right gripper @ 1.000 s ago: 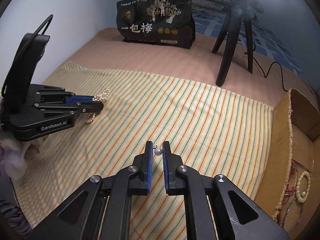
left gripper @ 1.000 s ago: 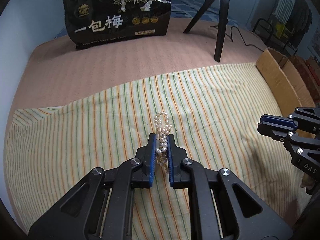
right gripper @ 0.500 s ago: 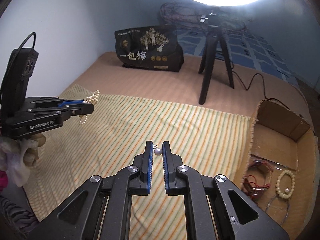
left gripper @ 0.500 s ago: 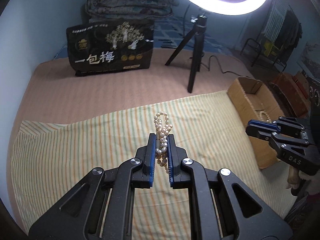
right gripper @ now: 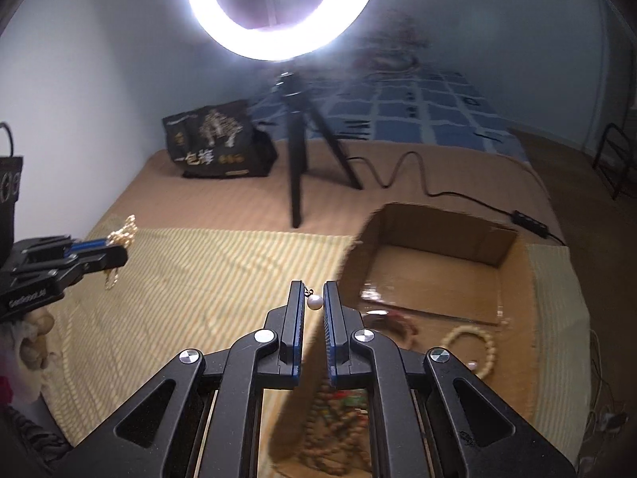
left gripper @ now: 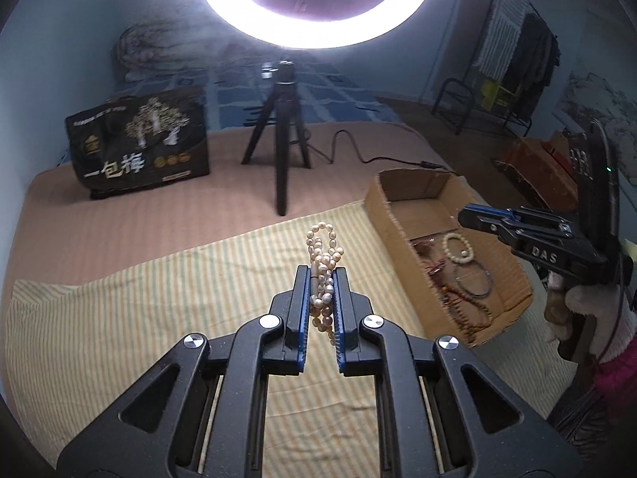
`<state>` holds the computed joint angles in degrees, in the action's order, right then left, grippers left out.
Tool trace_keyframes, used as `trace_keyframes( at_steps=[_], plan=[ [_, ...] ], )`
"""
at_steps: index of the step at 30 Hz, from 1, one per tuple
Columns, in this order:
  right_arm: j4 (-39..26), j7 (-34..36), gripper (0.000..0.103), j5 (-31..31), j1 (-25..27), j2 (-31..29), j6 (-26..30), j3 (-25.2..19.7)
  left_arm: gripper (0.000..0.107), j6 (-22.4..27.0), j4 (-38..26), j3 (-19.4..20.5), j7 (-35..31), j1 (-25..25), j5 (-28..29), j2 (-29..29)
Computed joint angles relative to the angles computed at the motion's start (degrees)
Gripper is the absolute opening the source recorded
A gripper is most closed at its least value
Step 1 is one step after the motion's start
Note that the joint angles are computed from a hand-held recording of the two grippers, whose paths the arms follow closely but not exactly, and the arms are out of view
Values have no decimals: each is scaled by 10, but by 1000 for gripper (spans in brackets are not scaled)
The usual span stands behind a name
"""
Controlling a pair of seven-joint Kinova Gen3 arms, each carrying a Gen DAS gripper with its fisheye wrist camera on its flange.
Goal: Organize jewelry
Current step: 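Lift the pearl strand and earring into the cardboard box and open both tools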
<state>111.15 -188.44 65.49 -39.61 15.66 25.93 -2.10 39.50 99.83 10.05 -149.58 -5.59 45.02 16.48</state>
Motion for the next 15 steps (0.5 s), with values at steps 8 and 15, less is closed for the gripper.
trace_keyframes(
  at_steps=[8, 15],
  plan=[
    [38, -50, 8, 22, 42, -33, 0, 2, 9, -26, -4, 22, 23, 47, 10, -2],
    [44, -48, 8, 17, 75, -41, -3, -6, 9, -62, -17, 43, 55, 89, 1, 15]
  ],
)
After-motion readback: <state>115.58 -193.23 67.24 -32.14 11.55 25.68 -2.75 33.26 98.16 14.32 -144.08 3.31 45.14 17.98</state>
